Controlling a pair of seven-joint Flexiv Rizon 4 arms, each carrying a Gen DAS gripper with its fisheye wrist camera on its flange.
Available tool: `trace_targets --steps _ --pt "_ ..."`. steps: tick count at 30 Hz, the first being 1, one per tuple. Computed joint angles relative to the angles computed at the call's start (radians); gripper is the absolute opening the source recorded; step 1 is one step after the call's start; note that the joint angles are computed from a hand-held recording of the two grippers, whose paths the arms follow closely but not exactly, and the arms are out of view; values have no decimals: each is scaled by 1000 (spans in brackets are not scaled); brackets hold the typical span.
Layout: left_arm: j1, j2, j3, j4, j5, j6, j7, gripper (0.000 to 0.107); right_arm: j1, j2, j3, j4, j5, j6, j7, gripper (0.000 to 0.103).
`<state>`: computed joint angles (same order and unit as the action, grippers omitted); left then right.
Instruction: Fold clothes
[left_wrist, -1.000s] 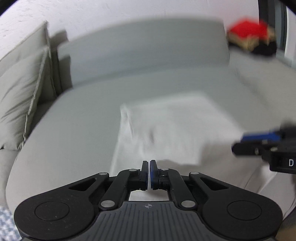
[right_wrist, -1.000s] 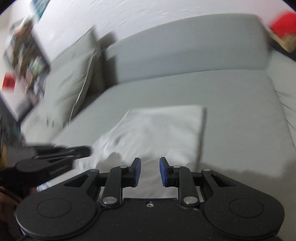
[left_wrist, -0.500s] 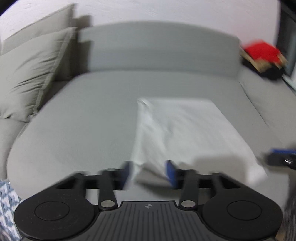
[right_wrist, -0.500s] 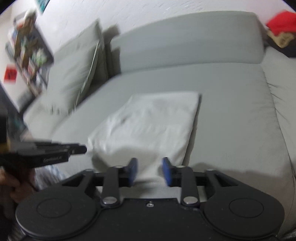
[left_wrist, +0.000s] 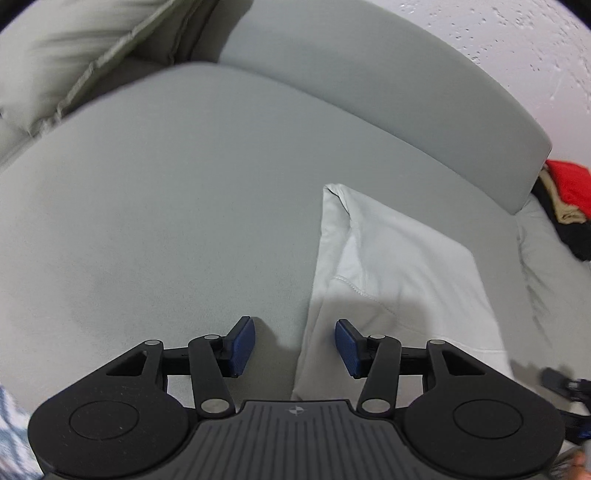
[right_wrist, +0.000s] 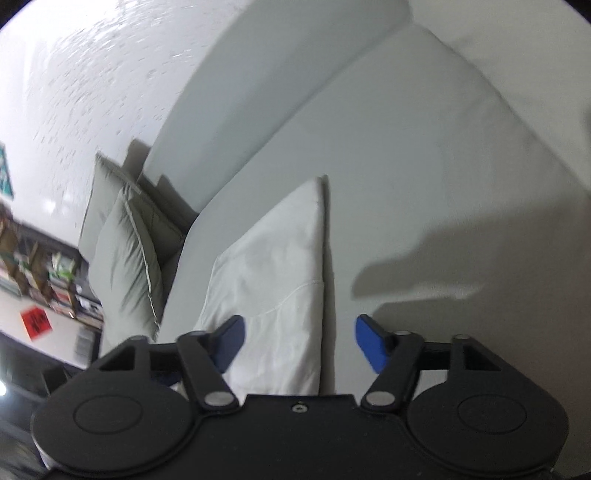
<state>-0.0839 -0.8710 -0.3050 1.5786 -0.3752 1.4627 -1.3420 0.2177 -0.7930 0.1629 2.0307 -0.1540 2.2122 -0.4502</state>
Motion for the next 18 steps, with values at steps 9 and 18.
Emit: trace_targets --steps 9,18 --pt "105 -65 -136 -110 -120 -257 148 50 -166 -100 88 -121 -248 -63 142 42" --pt "4 -225 -49 -448 -196 -571 172 57 -236 -246 141 -314 -357 -86 244 42"
